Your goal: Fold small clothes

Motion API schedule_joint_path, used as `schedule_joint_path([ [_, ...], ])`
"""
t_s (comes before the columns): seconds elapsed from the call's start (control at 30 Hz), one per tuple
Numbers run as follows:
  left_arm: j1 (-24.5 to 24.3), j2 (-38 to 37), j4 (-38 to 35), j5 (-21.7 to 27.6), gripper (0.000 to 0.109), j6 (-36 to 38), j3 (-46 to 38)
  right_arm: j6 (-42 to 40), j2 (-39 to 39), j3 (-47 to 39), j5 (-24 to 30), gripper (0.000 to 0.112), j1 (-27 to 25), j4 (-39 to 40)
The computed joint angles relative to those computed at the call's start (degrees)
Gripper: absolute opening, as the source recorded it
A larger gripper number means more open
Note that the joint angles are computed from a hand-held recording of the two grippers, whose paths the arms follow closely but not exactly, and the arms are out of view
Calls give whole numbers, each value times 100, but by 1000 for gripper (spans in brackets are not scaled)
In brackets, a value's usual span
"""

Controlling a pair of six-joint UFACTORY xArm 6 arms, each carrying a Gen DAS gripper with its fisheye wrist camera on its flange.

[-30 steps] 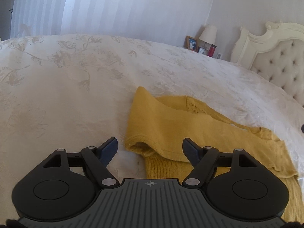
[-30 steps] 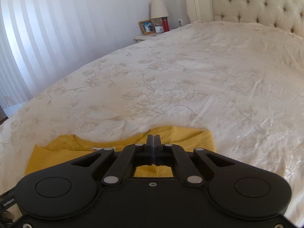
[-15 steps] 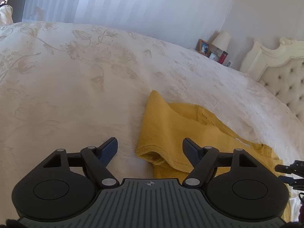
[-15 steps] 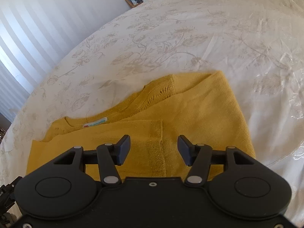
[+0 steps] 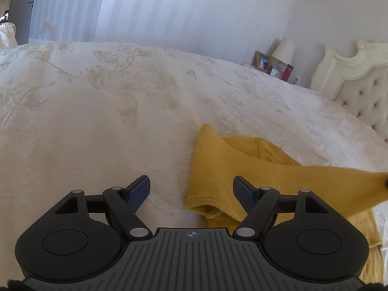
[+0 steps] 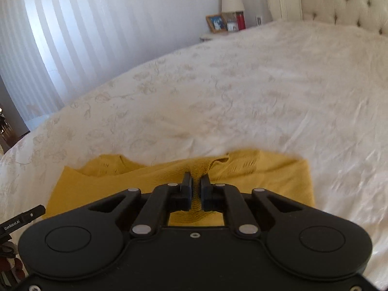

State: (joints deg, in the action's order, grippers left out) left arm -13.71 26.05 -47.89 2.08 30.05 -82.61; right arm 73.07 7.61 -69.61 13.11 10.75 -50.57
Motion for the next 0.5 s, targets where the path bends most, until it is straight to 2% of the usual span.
schedule_joint_path([
  [0.07,-37,8,-286,48,74,299,-45,32,-73,-1,299,13,-125,74],
  [0.13,-70,13,-391,121,74,491,-72,-190,-23,43,296,13,-276,430],
  [0.33,-157,73,-276,170,74,875,-134,-889,336,-74,513,13,-276,931],
  [0.43,-198,81,-383,210,74,1090,-168,-821,292,33,435,13,-286,866],
  [0.5,-270,16,-787,303,74,1665,-145,-782,187,120,201,13,-337,1060],
])
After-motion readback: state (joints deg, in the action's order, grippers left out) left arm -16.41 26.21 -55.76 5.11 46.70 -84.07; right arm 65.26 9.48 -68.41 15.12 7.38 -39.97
